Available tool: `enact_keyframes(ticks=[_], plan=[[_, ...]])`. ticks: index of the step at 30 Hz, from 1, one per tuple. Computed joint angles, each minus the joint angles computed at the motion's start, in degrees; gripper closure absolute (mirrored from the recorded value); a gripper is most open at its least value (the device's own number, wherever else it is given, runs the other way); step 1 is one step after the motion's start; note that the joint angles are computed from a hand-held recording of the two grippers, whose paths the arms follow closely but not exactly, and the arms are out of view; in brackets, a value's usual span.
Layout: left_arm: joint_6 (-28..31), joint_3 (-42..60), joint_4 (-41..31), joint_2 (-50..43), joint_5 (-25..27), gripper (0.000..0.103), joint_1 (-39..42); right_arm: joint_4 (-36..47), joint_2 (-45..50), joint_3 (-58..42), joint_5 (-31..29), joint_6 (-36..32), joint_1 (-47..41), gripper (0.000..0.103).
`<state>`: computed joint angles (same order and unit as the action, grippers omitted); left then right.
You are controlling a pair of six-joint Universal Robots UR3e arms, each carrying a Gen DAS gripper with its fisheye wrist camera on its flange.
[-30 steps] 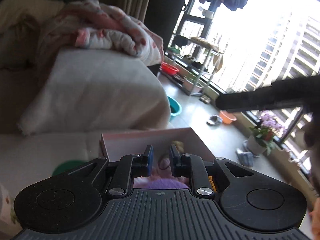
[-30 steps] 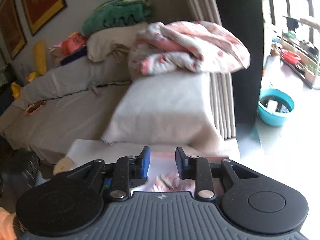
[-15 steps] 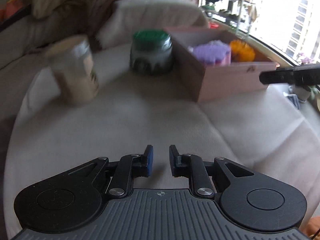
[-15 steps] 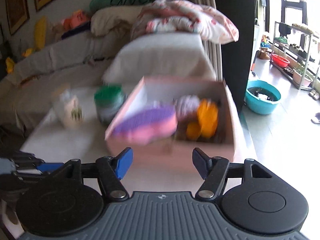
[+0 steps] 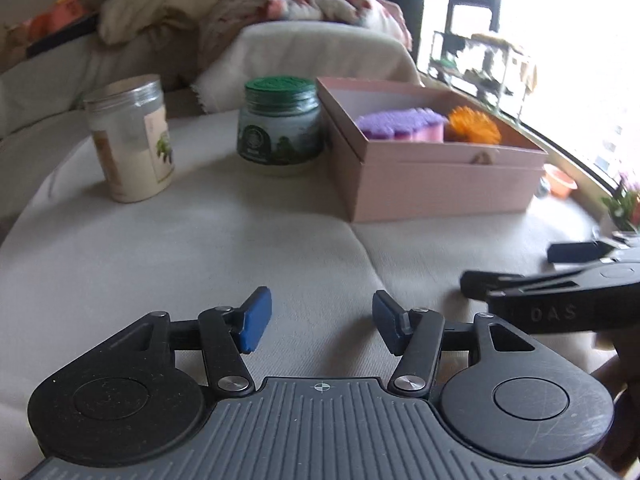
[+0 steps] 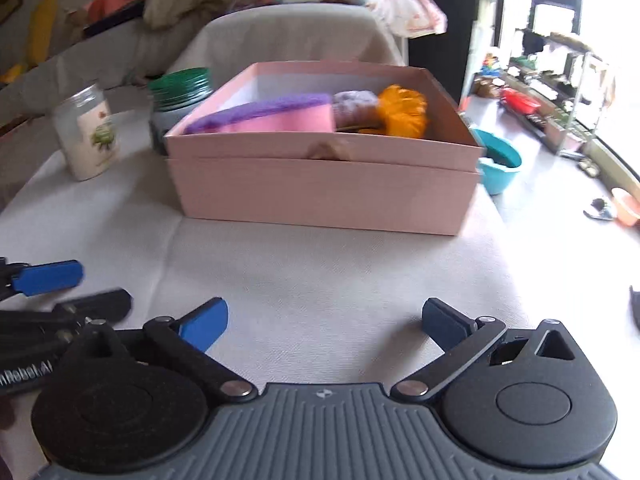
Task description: Organize soft objects
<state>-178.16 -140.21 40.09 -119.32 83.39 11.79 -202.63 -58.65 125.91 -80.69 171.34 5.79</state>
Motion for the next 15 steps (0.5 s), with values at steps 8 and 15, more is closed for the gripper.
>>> enact_keyframes(ticks=[8,15], plan=[[-2.65,3.14,5.02,-5.23,6.89,0.042,-4.73,-13.00,4.75,3.68,3.32,-1.00,-2.36,0.000],[-2.53,2.99,5.06,-5.12,6.71,0.042,-4.57,-12.02,4.87,2.32,1.09,0.62,-2.00,0.000]])
